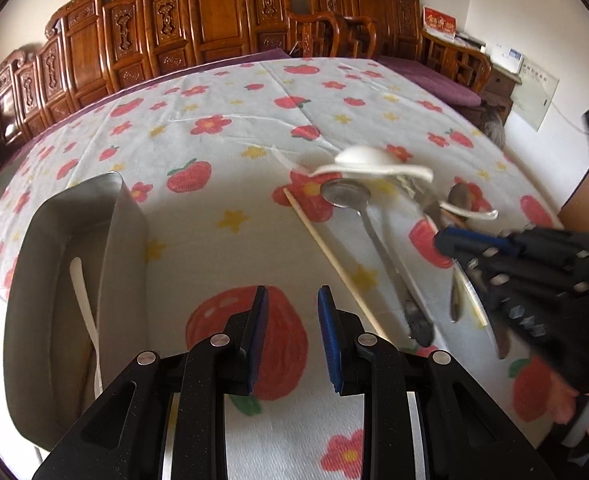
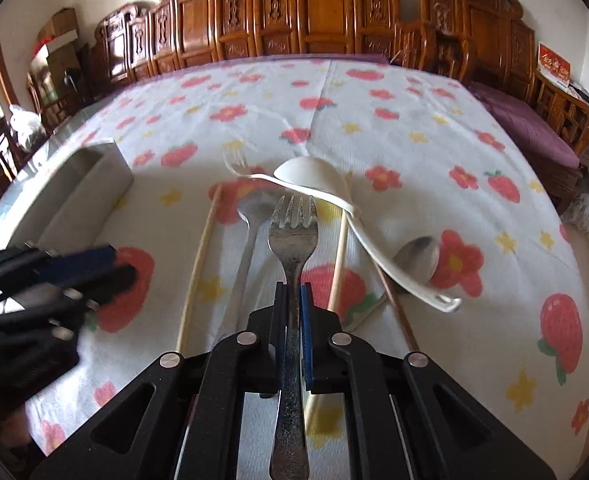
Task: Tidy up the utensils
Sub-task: 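Grasp another wooden chopstick with the left tool while the right tool holds the fork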
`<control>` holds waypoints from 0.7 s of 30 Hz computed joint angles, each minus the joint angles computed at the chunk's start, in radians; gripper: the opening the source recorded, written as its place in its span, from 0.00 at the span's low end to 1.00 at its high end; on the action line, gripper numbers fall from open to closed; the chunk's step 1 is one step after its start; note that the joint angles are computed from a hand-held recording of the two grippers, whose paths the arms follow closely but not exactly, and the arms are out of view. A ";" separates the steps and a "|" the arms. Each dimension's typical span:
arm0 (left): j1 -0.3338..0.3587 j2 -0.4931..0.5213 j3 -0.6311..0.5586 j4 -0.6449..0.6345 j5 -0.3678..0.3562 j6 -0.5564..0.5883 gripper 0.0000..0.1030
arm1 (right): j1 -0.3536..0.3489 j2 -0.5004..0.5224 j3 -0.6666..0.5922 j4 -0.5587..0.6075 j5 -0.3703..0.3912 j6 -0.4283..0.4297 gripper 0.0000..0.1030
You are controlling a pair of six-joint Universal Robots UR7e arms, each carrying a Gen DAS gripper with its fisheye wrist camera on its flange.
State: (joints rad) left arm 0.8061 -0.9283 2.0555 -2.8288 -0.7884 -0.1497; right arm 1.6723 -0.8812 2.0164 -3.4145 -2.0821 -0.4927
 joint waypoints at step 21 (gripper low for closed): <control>0.003 0.097 -0.075 0.054 -0.022 -0.016 0.18 | -0.001 -0.022 0.011 -0.054 0.042 0.002 0.08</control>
